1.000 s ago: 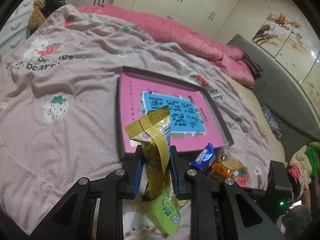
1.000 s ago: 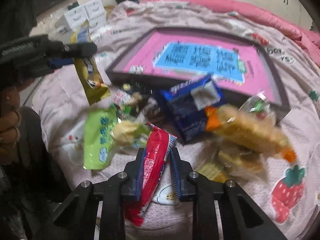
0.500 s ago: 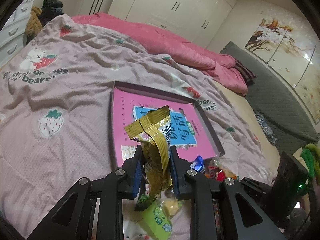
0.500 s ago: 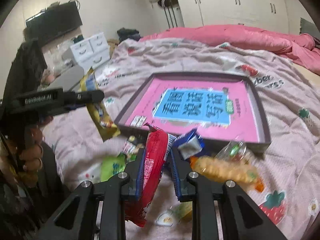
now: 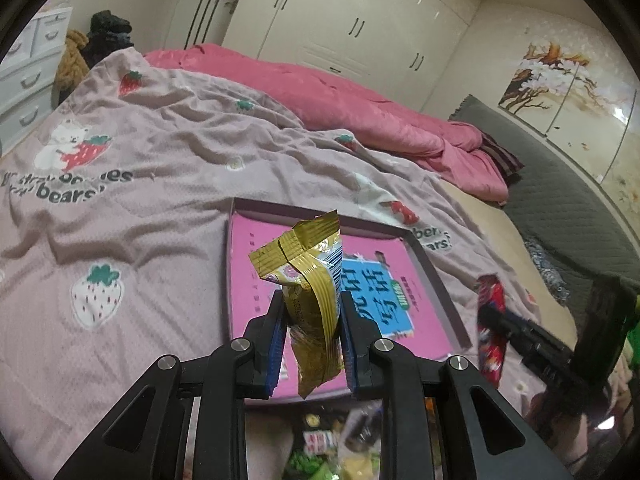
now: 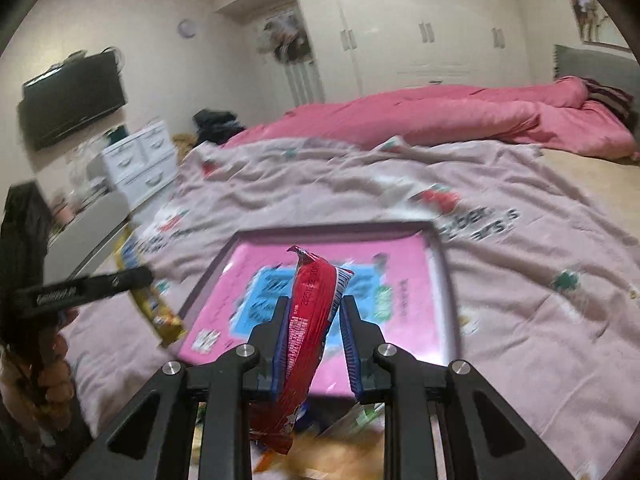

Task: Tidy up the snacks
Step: 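Lower the gold bar onto the tray with the left tool while the right tool places the red stick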

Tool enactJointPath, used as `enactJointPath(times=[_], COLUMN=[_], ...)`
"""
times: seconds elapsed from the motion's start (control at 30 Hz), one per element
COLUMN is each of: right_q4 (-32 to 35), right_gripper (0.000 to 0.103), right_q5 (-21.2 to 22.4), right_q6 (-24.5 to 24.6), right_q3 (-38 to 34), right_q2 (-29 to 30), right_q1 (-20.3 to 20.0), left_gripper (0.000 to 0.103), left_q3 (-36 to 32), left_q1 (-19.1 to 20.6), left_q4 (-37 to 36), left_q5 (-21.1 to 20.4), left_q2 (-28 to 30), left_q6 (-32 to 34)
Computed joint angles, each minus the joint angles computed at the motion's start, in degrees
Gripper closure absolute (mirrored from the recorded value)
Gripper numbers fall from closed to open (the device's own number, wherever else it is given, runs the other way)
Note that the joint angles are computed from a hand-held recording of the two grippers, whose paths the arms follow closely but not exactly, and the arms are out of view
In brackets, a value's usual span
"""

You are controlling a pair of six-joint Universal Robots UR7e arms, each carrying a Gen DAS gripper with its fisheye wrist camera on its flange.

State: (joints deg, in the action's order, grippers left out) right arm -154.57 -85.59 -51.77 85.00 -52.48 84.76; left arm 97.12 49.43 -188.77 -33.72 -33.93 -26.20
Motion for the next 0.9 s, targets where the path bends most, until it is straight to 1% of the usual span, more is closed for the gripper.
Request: enactJointPath(times=[0.17,0.33,0.5,0.7,0.9], right_q4=[-2.44,-5.02,-8.25,-9.03,-8.35], right_gripper=[0.078,0.078,0.078,0.078,0.078], right_q5=[-1.24,-2.59,-5.92,-9.25,-12.52], right_q6=[2.57,2.84,0.13,-2.27,-3.63], right_q3=[-4.76,-6.76,-7.62,-8.64,-9.19], right_q2=[3.34,5.22,7.22,9.21,10.36], right_q1=[-0.29,-0.5,-0.21,-0.05,0.1], left_gripper=[0.078,0.078,0.078,0.078,0.078], left_q3=[-1.5,-2.88,-4.17,-4.86,-5.28], left_q1=[1.33,2.51,3.49,4.33,4.77], left_q4=[1.15,2.78,4.21,6.2,8.02], left_q5=[-0.86,-1.45,-2.22,-3.59,-4.46], left_q2=[0.76,1.54,2.32,2.81,3.05], left_q6=[0.18,0.06,0.39,0.11,-0.1])
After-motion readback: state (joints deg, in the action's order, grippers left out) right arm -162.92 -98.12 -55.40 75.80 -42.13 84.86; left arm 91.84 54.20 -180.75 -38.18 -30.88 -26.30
